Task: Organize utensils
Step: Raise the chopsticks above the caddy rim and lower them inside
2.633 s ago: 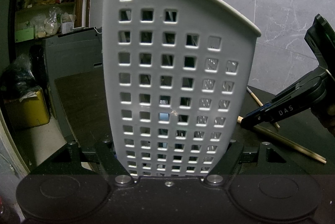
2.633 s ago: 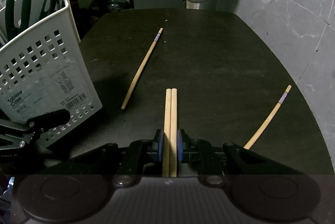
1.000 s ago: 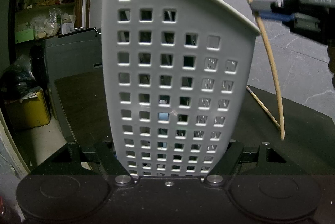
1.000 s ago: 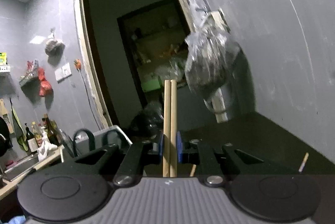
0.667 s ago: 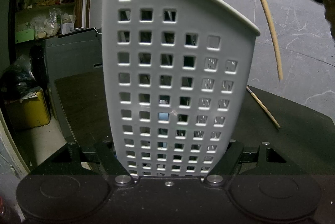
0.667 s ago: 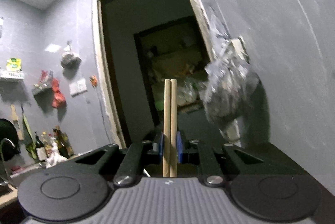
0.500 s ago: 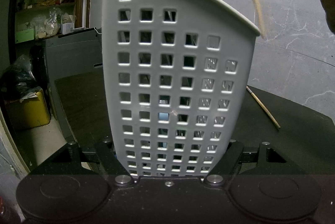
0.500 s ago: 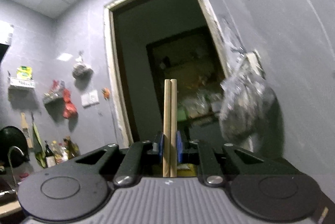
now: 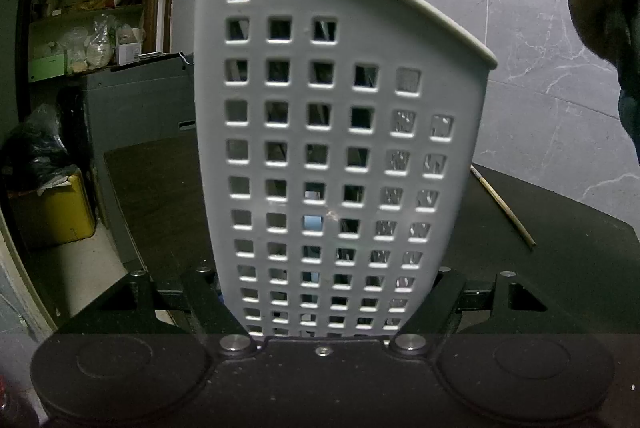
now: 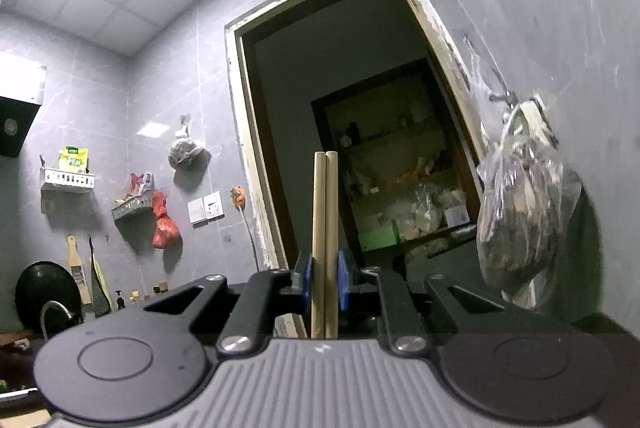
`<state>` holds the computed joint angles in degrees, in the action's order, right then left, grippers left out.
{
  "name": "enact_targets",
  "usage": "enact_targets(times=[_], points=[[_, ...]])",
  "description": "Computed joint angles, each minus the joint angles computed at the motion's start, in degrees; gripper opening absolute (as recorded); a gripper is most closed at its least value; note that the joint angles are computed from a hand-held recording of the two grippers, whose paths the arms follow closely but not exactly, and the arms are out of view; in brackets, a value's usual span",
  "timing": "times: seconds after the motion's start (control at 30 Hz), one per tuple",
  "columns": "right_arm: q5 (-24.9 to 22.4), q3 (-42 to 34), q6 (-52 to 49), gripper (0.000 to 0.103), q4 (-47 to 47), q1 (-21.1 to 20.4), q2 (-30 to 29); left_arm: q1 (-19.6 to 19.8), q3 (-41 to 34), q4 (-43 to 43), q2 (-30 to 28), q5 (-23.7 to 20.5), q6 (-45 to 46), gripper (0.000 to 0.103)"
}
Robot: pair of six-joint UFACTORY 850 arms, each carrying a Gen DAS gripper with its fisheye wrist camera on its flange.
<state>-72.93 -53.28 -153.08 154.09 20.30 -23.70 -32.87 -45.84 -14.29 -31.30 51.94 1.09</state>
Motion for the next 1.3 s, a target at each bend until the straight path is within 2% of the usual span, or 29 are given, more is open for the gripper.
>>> enact_targets(times=[0.43, 0.7, 0.9, 1.1, 1.3], points=[[0.4, 2.6, -4.4, 0.015, 2.8, 0.9, -1.9, -0.1, 0.0, -0.2, 0.0, 0.0, 0.1, 0.075], [-5.7, 5.2, -6.5, 0.015, 3.8, 0.7, -2.3, -0.1, -0.1, -0.4, 0.0, -0.1, 0.3, 0.075], [-10.5, 5.6, -13.5, 0.016, 8.7, 3.1, -3.5, -0.1, -0.1, -0.3, 0.0, -0.1, 0.3, 0.075], [-10.3, 6.1, -15.0, 0.015, 10.0, 3.9, -4.0, -0.2, -0.2, -0.3, -0.1, 0.0, 0.1, 0.075], [-7.6, 7.1, -14.7, 0.016, 9.1, 3.4, -4.2, -0.2, -0.3, -0.3, -0.1, -0.1, 0.1, 0.075]])
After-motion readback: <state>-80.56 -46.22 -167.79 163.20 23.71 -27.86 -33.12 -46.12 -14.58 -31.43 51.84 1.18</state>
